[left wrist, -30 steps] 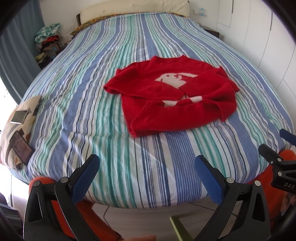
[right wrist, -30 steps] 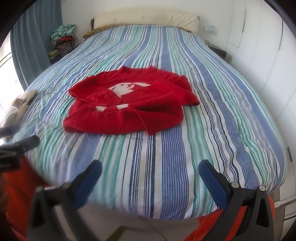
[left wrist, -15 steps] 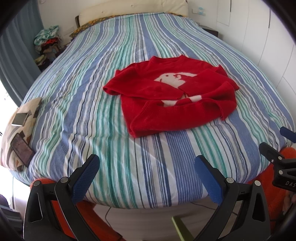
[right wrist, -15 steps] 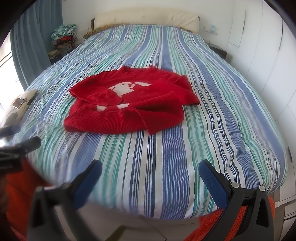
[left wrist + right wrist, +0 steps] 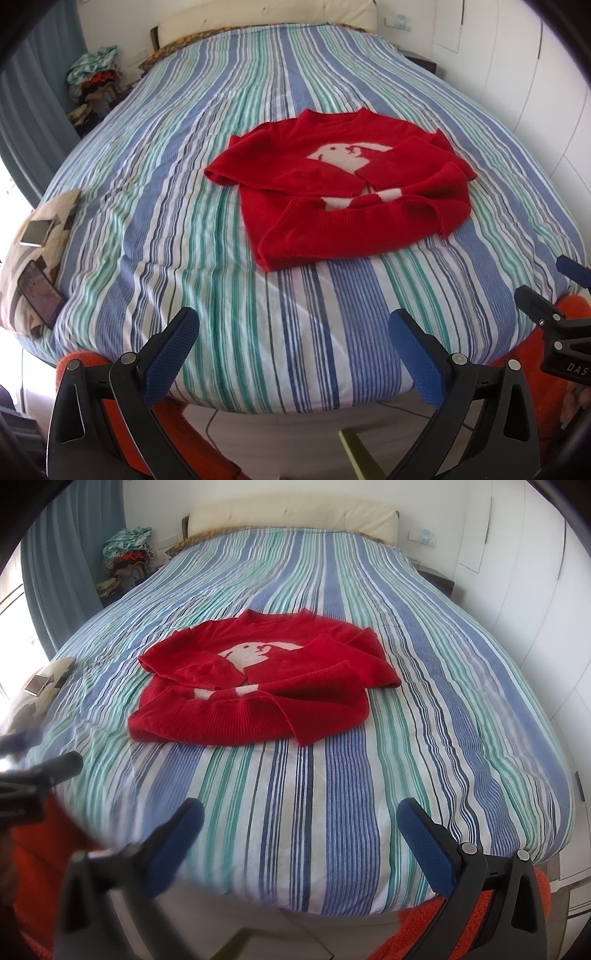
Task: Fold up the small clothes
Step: 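Move both open tools toward the crumpled red sweater on the bed, then grasp the sweater hem with the left tool while the right tool grasps the hem too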
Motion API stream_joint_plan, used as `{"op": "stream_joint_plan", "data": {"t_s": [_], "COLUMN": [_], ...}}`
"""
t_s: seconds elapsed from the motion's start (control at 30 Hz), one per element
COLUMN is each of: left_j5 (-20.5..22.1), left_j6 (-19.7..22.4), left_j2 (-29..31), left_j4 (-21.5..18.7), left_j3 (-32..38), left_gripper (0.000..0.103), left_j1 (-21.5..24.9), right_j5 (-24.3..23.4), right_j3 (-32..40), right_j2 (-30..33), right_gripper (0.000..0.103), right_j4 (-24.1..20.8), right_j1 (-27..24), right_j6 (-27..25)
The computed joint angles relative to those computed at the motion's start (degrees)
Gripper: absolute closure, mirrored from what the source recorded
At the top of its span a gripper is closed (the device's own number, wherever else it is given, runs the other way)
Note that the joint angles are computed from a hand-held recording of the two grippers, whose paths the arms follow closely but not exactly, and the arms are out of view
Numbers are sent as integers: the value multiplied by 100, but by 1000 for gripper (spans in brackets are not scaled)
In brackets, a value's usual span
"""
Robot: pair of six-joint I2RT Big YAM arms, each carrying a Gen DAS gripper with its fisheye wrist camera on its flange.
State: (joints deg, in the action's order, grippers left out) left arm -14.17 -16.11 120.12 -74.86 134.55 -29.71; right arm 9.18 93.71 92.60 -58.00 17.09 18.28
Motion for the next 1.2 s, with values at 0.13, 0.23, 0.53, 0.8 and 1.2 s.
{"op": "stream_joint_plan", "data": {"t_s": [0.13, 0.23, 0.53, 0.8, 1.2], "left_j5": [5, 6, -1, 4, 584], "left_j6": [11, 10, 8, -1, -658], "left_j2": [-14, -16, -14, -12, -243], "left_j4": [15, 12, -13, -24, 52], "left_j3": [-20, -21, -13, -9, -738], "left_gripper": [1, 1, 1, 1, 1], "left_j1": [-2, -3, -9, -14, 485], "right_j5": [-12, -13, -15, -23, -313], "right_j3": [9, 13, -11, -1, 9], "right_j2": [6, 12, 14, 30, 33], "right_gripper": [0, 0, 0, 0, 0], "right_j4": [-8, -10, -6, -14, -24], "right_j1": [-14, -11, 18, 22, -159], "right_j6": [-14, -8, 27, 35, 155]}}
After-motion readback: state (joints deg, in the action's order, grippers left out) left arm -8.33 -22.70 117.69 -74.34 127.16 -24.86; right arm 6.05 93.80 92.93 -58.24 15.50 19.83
